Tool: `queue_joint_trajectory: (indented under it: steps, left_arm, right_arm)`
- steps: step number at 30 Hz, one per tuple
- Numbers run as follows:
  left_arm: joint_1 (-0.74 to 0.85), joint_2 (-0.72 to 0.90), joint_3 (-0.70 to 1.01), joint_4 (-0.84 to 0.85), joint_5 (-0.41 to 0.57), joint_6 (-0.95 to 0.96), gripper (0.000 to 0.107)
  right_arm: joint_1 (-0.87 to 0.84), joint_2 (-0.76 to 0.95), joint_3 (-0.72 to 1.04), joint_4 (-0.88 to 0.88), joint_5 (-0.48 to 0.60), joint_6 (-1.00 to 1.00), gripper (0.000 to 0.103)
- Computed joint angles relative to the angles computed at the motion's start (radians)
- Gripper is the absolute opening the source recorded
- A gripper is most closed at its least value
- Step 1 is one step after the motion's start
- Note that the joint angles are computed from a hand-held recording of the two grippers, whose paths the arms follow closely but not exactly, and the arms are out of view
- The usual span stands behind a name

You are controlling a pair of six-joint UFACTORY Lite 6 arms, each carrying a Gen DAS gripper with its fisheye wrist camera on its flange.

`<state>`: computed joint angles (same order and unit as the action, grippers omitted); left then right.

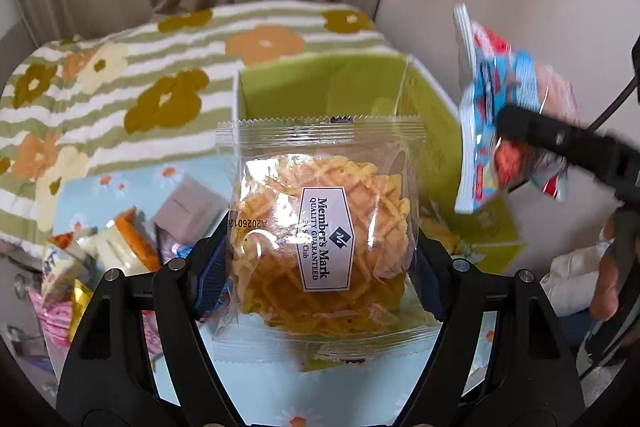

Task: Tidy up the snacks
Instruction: 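Carry the waffle packet and shrimp flakes bag into the box and release both, then move both tools back over the snack tray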

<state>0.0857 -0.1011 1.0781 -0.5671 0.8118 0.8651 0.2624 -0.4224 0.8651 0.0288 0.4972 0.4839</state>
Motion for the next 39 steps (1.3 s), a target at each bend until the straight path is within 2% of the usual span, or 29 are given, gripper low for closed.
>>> queue_joint_trajectory:
  steps: [5, 6, 9, 16, 21, 30, 32, 33, 34, 36, 39]
  left_arm:
    - [-0.053, 0.041, -0.027, 0.047, -0.033, -0.022, 0.077]
    - [-0.065, 0.047, -0.028, 0.051, -0.033, -0.022, 0.08]
    - [-0.083, 0.036, -0.036, 0.082, -0.06, -0.046, 0.103]
    - [-0.064, 0.013, -0.032, 0.078, -0.052, -0.025, 0.103]
    - [-0.004, 0.008, -0.019, 0.04, -0.006, 0.016, 0.103]
    - [0.046, 0.001, -0.006, 0.011, 0.006, 0.038, 0.103]
    - [0.054, 0.001, -0.006, 0.01, 0.005, 0.04, 0.103]
    - [0.057, -0.001, -0.008, 0.008, 0.005, 0.041, 0.103]
    - [0.061, -0.003, -0.01, 0.005, 0.006, 0.042, 0.103]
    - [0.078, -0.003, -0.011, -0.008, 0.018, 0.055, 0.102]
    - [0.1, -0.009, -0.017, -0.024, 0.031, 0.075, 0.102]
  right_arm:
    - [-0.066, 0.03, -0.017, 0.123, -0.018, -0.128, 0.071]
    - [-0.08, 0.037, -0.016, 0.146, -0.017, -0.153, 0.071]
    - [-0.108, 0.061, -0.009, 0.195, -0.014, -0.208, 0.071]
    - [-0.146, 0.131, -0.004, 0.313, -0.029, -0.342, 0.071]
    - [-0.133, 0.179, 0.015, 0.309, -0.038, -0.342, 0.071]
    - [-0.123, 0.269, 0.056, 0.324, -0.046, -0.347, 0.072]
    - [-0.122, 0.279, 0.058, 0.298, -0.062, -0.312, 0.075]
    - [-0.12, 0.279, 0.054, 0.293, -0.074, -0.297, 0.081]
    - [-0.117, 0.275, 0.048, 0.297, -0.087, -0.288, 0.092]
    - [-0.119, 0.252, 0.029, 0.282, -0.119, -0.263, 0.102]
    - [-0.09, 0.194, -0.005, 0.09, -0.154, -0.085, 0.102]
